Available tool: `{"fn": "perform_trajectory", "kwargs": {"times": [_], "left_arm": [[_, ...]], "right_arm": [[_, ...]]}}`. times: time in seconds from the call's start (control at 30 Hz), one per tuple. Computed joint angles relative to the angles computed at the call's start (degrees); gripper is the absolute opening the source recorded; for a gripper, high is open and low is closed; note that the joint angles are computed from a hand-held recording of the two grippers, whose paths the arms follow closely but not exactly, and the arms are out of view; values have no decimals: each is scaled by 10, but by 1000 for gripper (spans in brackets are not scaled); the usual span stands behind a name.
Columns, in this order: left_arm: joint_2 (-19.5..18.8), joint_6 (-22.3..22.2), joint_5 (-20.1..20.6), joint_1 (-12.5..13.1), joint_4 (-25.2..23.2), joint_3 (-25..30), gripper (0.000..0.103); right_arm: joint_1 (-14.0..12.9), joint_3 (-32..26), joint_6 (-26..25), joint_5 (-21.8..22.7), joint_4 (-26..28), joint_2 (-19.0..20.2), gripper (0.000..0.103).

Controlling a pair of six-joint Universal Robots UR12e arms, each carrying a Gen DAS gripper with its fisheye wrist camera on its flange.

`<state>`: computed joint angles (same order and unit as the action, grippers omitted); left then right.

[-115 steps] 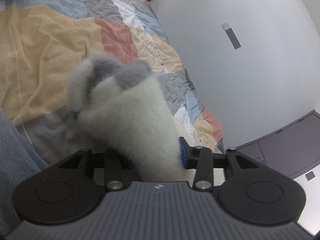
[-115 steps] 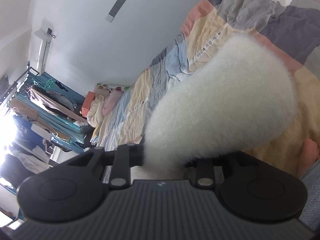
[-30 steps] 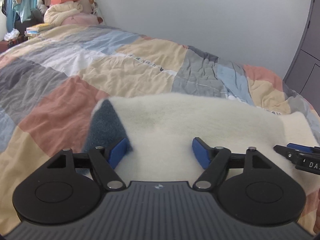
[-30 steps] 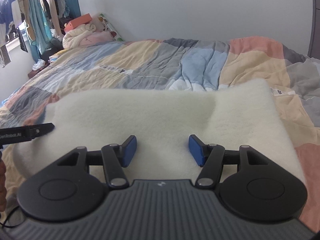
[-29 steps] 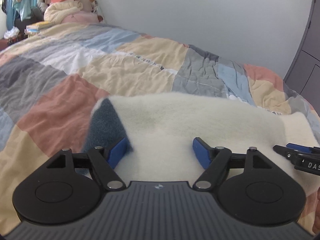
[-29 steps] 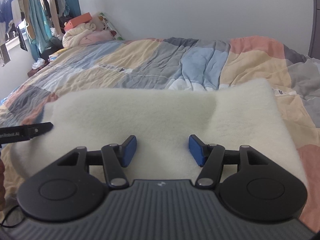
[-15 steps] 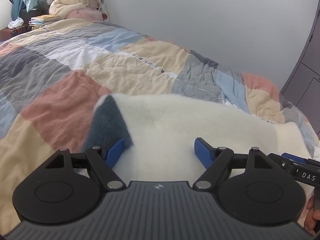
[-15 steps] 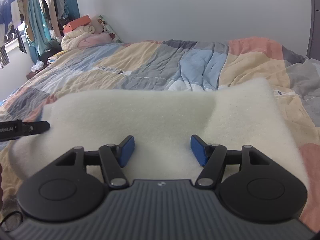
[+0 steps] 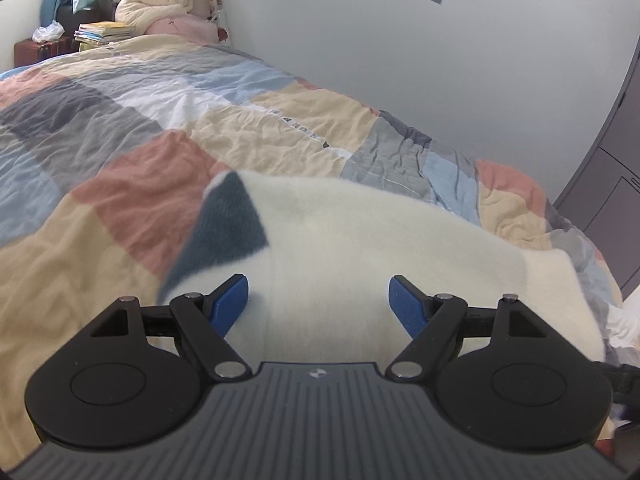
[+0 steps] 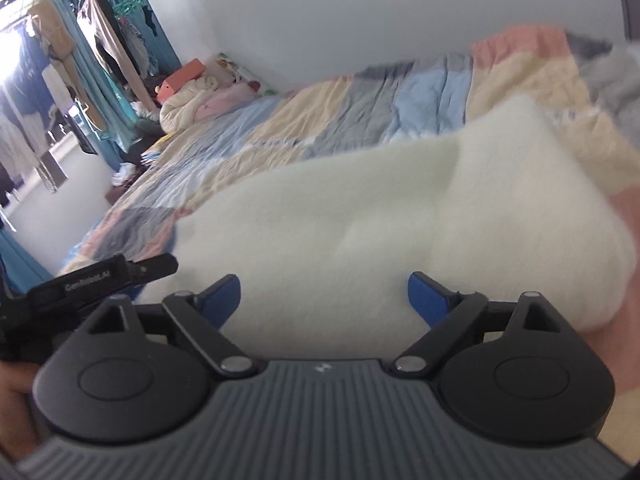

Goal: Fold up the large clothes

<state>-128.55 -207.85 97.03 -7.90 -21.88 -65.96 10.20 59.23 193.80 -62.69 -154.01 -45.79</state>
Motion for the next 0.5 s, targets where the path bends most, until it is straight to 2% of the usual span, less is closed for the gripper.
{"fn": "perform_trajectory", "kwargs": {"times": [0.07,0.2,0.27,0.3,0.37,0.5], "left_arm": [[10,-10,-6,-1,-4,-13,83],[22,-43,-35,1,-3,-29,85],[26,-46,-50,3,-25,-29,85],[30,-50,-65,6,-35,-31,85],[37,-76,-113,14,-24,-48,85],[37,-161,-214,35,-24,-68,85]], "right_arm": [[-4,5,34,36,-10,2,94],[-4,-7,82,38,-22,16,95],[-4,-16,106,38,-23,24,95],[-4,-19,113,37,-22,26,95],[-2,-22,115,34,-22,28,95],[0,-21,108,23,-20,27,96]]}}
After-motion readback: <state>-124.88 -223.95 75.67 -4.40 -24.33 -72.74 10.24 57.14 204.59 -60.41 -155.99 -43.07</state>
